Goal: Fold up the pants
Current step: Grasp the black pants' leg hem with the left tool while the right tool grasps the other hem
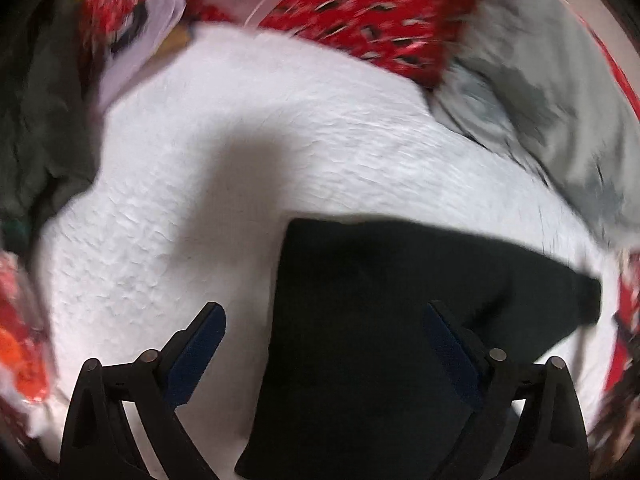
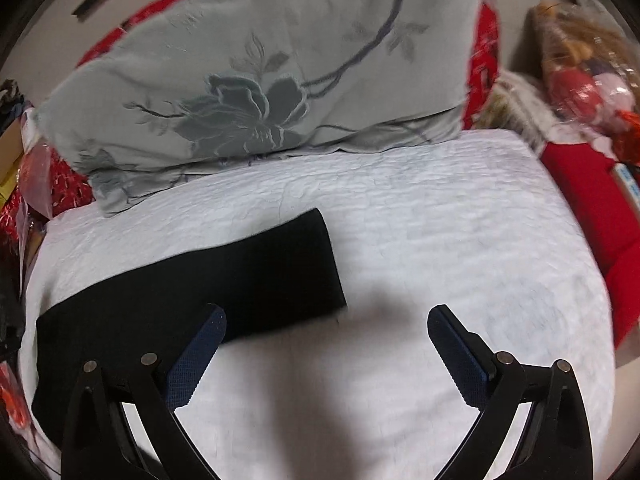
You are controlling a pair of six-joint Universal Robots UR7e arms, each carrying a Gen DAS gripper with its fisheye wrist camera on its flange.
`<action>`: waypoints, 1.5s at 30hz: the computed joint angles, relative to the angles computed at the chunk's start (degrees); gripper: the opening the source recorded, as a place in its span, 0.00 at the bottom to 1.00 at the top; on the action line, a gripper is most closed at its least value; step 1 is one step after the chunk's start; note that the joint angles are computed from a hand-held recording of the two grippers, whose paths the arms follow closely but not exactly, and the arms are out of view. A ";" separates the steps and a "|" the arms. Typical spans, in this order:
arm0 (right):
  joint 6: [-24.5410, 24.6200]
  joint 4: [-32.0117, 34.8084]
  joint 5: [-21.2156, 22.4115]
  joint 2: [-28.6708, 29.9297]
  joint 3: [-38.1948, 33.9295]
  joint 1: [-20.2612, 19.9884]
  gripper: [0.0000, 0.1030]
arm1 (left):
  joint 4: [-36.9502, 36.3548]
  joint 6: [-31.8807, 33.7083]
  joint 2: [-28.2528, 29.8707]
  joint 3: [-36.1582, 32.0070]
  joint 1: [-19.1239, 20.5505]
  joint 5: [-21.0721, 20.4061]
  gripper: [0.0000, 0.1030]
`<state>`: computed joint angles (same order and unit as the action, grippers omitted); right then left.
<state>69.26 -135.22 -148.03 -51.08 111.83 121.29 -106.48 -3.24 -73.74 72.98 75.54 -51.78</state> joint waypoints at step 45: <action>2.83 -14.19 -3.19 -0.73 7.37 17.55 0.04 | -2.06 0.60 -17.48 17.91 -3.33 -1.94 0.30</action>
